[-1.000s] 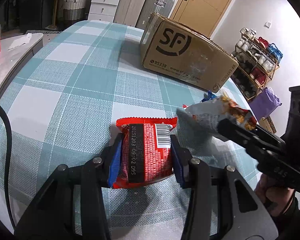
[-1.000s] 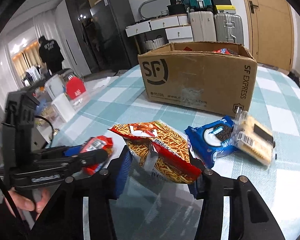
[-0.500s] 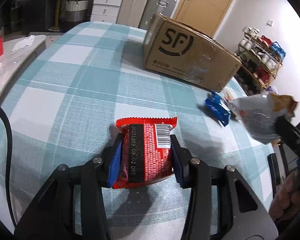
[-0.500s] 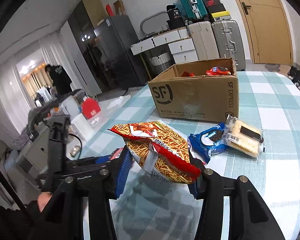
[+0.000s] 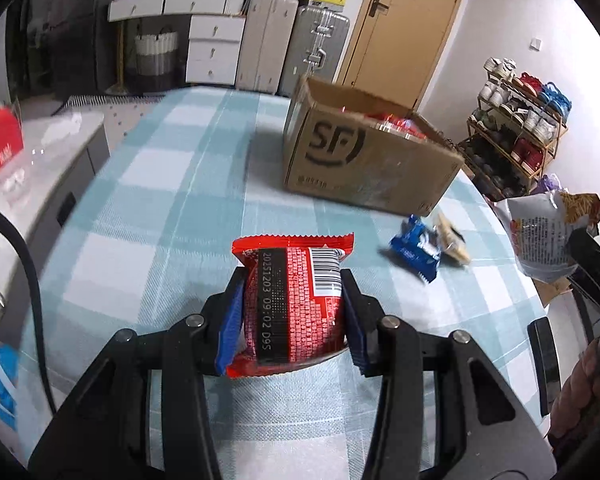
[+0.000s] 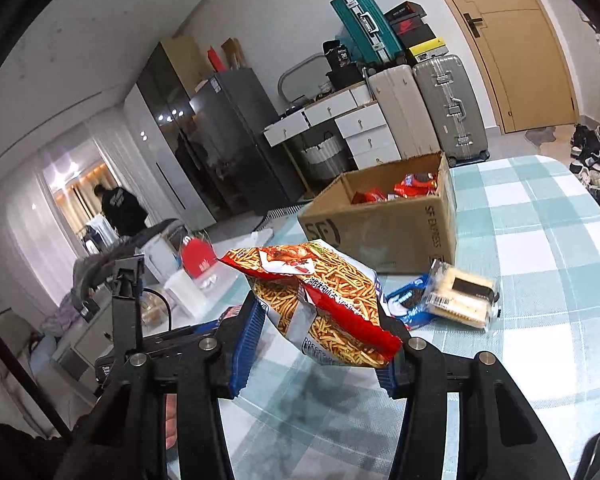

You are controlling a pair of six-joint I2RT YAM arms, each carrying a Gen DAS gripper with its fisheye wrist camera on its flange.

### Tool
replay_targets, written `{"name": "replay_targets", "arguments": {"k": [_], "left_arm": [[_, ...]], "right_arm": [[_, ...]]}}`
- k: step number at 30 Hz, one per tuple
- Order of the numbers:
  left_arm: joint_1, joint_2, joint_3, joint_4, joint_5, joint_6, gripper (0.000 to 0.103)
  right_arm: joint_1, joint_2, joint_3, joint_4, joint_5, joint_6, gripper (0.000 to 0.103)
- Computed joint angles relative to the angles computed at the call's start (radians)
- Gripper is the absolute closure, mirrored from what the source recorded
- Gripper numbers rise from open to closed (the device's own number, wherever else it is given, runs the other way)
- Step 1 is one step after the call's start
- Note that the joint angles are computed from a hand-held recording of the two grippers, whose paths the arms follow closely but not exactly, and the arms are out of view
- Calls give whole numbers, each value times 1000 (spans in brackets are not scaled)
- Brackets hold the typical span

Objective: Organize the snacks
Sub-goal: 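Lift both held packs and carry them toward the cardboard box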

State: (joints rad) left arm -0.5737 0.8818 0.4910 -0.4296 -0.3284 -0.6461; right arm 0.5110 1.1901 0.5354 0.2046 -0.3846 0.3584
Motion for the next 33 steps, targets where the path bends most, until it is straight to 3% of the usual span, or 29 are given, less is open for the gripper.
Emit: {"name": "replay_targets", "arguments": {"k": [10, 19, 28, 33], "left_arm": [[106, -9, 282, -204, 62, 159, 62], [237, 118, 577, -301, 219, 275, 62], [256, 306, 872, -362, 256, 321, 62], [198, 425, 1037, -384, 204, 345, 62]], "right_arm": [[-57, -69, 129, -92, -74, 26, 53], [-84, -10, 368, -211, -121, 11, 53], [-41, 121, 641, -331, -62, -46, 53], [-48, 245, 811, -434, -34, -28, 53]]}}
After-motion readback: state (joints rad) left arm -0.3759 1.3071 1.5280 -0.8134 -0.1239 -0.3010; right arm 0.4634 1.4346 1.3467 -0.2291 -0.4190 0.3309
